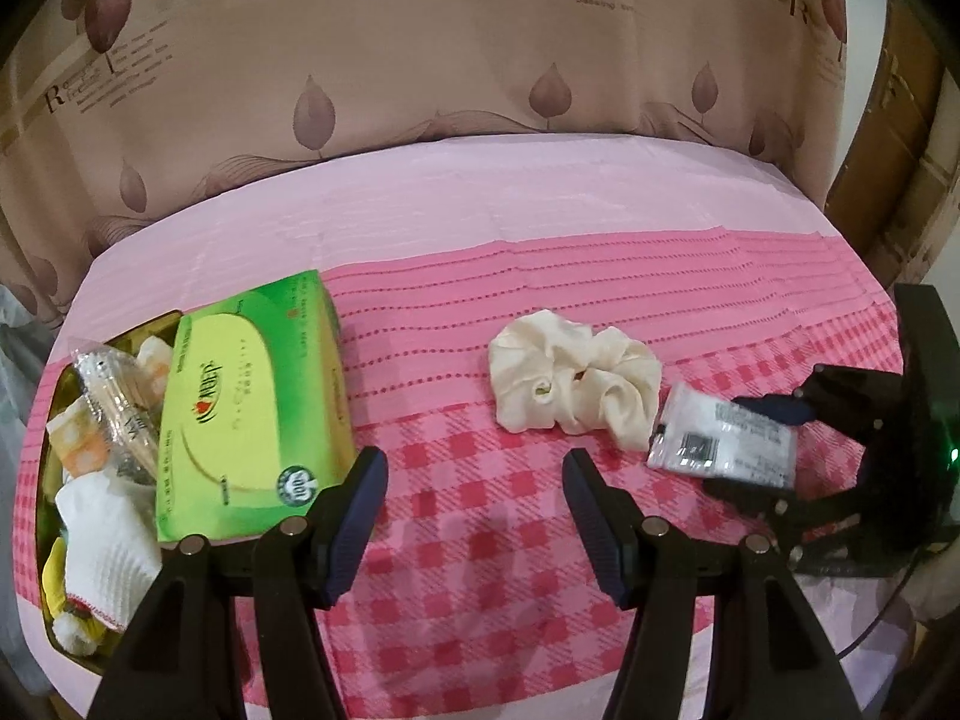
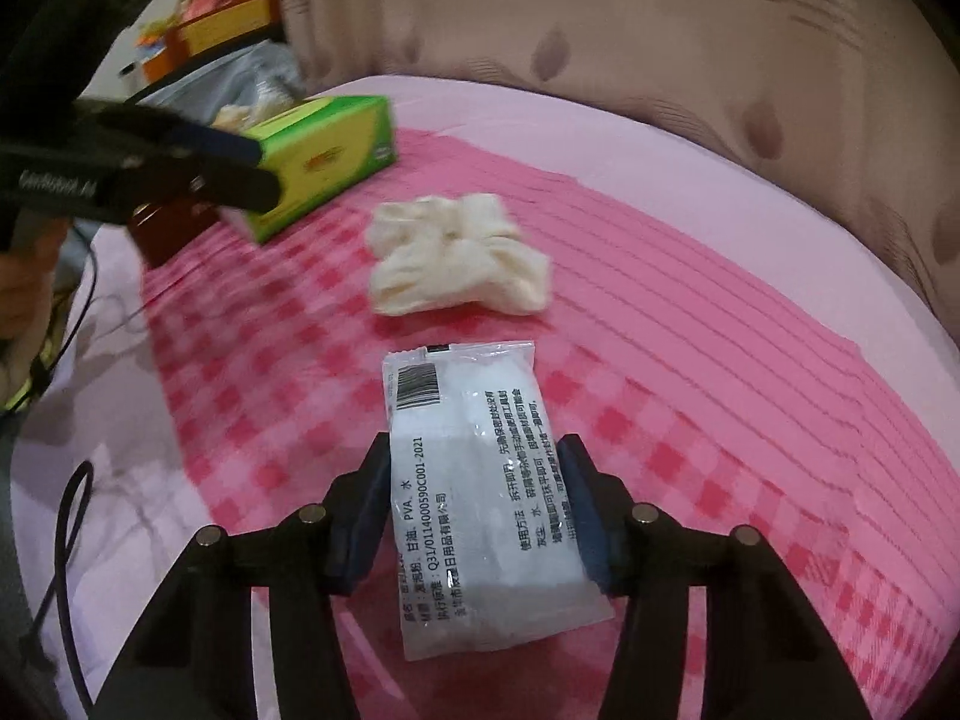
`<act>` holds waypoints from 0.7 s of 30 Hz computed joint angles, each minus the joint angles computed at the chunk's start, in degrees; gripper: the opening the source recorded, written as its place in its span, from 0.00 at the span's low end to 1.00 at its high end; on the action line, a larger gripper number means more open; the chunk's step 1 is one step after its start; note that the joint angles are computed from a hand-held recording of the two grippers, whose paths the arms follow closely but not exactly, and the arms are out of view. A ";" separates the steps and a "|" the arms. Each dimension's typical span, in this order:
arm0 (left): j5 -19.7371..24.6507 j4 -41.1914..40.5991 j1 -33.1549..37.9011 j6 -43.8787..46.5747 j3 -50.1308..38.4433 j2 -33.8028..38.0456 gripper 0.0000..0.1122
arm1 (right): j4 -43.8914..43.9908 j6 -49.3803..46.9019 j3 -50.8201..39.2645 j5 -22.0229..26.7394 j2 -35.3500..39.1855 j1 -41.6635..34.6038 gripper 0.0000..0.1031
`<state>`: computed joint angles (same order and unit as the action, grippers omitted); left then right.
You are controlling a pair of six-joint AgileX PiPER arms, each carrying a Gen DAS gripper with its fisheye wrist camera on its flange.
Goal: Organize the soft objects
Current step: 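Grasp the cream scrunchie with the left tool while the right tool holds the packet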
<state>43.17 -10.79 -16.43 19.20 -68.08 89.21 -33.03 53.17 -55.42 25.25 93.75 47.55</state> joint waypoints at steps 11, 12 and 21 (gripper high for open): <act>0.03 -1.15 -5.70 -0.35 -0.90 3.19 0.55 | -11.72 22.47 8.78 3.54 -6.49 -5.69 0.48; 0.05 -1.07 -6.29 -0.59 -1.21 3.60 0.55 | -12.22 23.52 8.80 3.37 -6.35 -5.97 0.48; -0.49 5.92 -11.13 -8.66 -8.55 12.72 0.55 | -12.06 24.79 5.99 2.83 -4.04 -6.24 0.49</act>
<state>42.68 -4.87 -27.56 10.54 -76.63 101.93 -45.09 77.96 -49.43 28.07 89.71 41.31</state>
